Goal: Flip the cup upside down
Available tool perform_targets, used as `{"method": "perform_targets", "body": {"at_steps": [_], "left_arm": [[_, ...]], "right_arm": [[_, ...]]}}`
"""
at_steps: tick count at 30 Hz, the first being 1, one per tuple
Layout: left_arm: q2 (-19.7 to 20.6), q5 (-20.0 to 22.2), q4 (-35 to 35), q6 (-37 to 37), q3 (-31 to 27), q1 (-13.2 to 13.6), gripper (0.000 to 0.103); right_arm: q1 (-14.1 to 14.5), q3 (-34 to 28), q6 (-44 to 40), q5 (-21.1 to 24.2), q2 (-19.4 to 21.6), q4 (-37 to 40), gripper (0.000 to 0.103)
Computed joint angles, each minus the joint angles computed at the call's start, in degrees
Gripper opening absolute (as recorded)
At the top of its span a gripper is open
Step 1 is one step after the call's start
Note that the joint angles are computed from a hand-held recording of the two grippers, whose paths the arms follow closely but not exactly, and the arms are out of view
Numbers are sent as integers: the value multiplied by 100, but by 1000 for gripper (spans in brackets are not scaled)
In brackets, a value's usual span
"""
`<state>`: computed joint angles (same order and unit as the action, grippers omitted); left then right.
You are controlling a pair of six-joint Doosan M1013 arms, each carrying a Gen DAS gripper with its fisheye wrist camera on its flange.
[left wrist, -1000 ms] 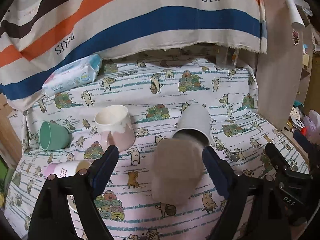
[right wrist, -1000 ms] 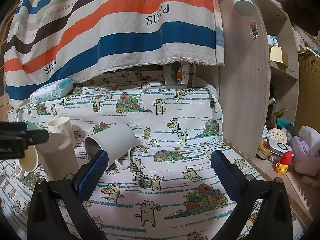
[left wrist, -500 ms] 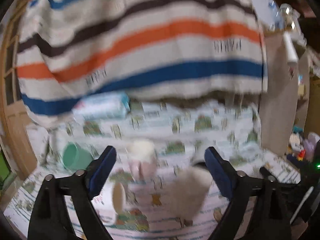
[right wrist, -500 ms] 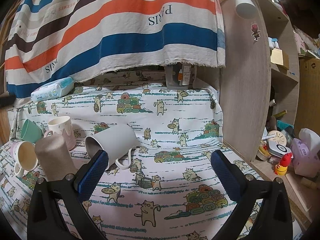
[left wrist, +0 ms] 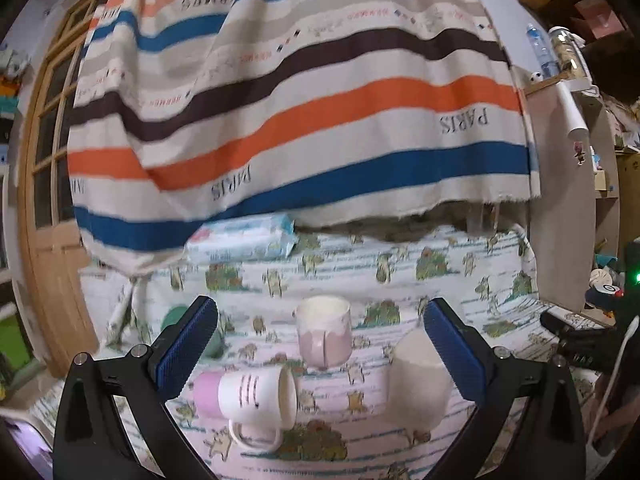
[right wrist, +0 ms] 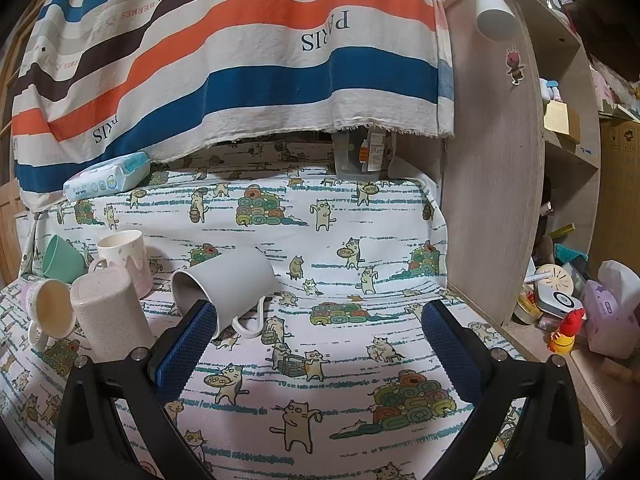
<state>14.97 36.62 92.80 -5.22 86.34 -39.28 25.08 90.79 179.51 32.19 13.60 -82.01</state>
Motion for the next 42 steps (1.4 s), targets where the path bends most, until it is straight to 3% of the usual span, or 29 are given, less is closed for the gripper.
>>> {"method": "perform_targets", "body": {"at_steps": [11,14,16,21,24,27,33,42], "left_arm": [[60,-111,-468,-5,213,235,103],[79,-458,-842,356,210,311,103],[124,-436,-1211,657,148,324,103],[114,-732,-1558,748,139,423,103],[137,-633,-1476,828,116,369,103],[120,-872,-1496,906,139,399,103],[138,-571,-1448,726,110,369,103],[127,-585,-1450,731,130,377,103]], "right_arm": [[7,-7,-33,-13,3,4,103],[7,-7,-33,-13,3,4,103],[7,-7,-33,-13,3,4,103],[5,-8,-39,-19,4,4,103],[11,-9,-44,-18,5,3,103],[11,-12,-47,-14,6,8,103],[7,-7,-47,-19,3,4,103],[7,-8,-50,-21,4,5,103]]}}
